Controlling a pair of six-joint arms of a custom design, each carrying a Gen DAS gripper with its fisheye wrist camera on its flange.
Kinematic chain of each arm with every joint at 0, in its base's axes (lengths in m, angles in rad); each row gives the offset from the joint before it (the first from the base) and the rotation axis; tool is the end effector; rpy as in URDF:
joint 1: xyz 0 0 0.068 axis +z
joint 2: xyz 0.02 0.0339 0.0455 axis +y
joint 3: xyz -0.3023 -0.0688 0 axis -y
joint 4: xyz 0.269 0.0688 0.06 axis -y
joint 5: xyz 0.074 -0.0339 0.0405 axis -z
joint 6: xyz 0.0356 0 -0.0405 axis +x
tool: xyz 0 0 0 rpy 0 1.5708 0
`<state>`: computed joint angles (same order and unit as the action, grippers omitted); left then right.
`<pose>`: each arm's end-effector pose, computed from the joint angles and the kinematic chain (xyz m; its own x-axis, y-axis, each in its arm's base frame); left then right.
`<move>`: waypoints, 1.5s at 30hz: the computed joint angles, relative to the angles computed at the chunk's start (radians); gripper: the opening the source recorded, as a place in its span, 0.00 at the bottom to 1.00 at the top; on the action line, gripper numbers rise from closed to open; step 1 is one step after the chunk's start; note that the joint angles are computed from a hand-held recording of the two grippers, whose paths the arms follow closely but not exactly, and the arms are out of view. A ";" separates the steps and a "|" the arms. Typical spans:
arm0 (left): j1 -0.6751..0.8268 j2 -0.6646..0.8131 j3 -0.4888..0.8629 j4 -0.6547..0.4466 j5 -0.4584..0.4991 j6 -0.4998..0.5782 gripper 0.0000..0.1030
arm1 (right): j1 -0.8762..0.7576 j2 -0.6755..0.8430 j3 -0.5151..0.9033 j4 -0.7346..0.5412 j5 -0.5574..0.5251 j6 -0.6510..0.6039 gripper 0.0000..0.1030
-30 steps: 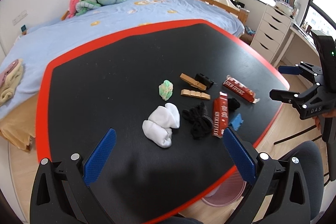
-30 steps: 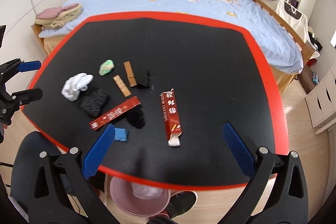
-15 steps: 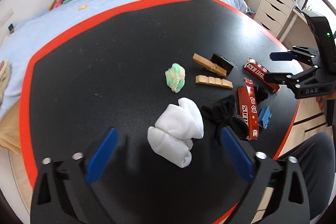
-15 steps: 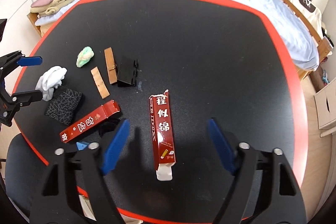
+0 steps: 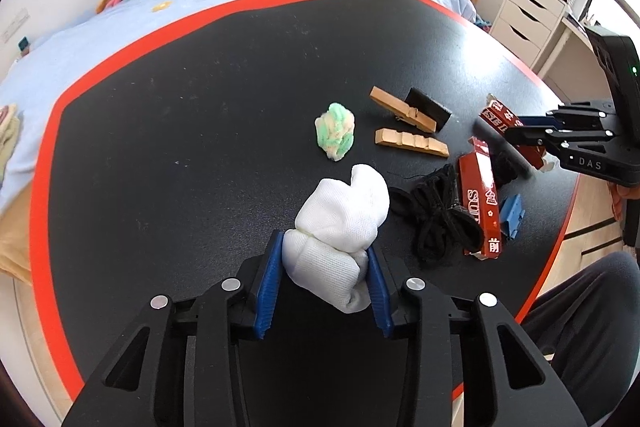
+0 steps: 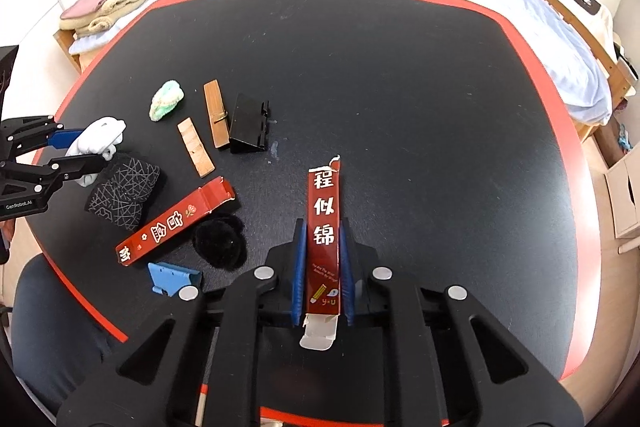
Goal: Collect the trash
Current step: 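Grasp the white socks with the left tool while the right tool grasps the red box, then carry both items over the pink wastebasket and open both tools to drop them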
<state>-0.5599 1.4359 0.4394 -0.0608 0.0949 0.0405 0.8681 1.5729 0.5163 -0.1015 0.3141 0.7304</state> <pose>0.1928 -0.1248 0.1245 -0.7144 0.4954 -0.4942 0.5976 0.7994 -0.0626 0.1690 0.1825 0.1123 -0.8718 -0.0475 -0.4876 -0.0860 0.9947 0.0568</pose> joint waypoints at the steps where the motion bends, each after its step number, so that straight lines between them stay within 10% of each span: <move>1: -0.013 -0.011 0.002 -0.009 -0.009 -0.014 0.37 | 0.007 -0.014 -0.006 -0.006 0.006 0.011 0.14; 14: -0.208 -0.377 -0.034 -0.235 -0.092 -0.157 0.37 | 0.346 -0.270 0.018 -0.349 0.215 0.373 0.14; 27: -0.625 -0.546 -0.068 -0.361 -0.258 -0.433 0.37 | 0.835 -0.152 0.160 -0.690 0.346 0.974 0.15; 45: -1.015 -0.375 -0.120 -0.223 -0.352 -0.701 0.37 | 1.090 0.094 0.224 -0.632 0.299 1.348 0.15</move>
